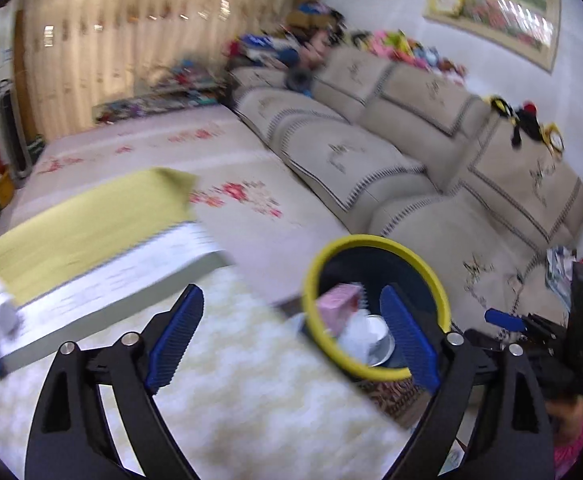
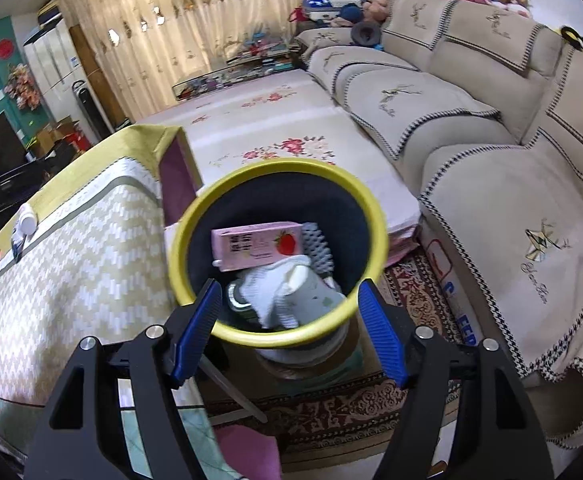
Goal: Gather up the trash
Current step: 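Carry the pink carton over the bin and open the left gripper, then move the right gripper to the white pill bottle and grasp it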
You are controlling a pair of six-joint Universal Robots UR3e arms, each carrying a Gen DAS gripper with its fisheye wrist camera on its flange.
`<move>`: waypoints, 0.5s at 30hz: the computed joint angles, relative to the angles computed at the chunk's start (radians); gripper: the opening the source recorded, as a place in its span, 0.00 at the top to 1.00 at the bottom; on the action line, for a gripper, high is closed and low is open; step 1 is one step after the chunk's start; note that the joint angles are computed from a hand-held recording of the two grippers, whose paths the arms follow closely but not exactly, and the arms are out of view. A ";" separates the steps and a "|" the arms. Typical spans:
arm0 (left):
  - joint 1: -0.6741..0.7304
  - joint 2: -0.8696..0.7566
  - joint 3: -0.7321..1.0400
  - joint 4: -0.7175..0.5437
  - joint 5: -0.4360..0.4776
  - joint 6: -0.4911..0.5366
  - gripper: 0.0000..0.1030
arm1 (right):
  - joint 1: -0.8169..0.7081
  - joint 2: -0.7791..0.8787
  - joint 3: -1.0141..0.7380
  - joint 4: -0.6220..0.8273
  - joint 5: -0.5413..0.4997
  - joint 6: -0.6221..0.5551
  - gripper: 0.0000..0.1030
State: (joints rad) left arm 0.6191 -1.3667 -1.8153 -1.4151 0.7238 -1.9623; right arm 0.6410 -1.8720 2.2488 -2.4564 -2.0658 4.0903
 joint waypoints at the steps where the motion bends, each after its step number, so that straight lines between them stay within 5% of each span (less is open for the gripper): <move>1: 0.075 0.005 0.019 -0.072 -0.019 0.071 0.10 | 0.006 0.027 -0.022 -0.006 0.001 -0.005 0.35; 4: 0.301 -0.013 0.084 -0.264 -0.059 0.290 0.09 | 0.030 0.107 -0.097 -0.006 -0.002 -0.013 0.35; 8: 0.529 -0.142 0.181 -0.303 -0.109 0.429 0.05 | 0.049 0.253 -0.234 -0.025 0.010 -0.059 0.35; 15: 0.645 -0.474 0.367 -0.033 -0.147 0.298 0.05 | 0.080 0.626 -0.672 -0.016 0.091 -0.223 0.35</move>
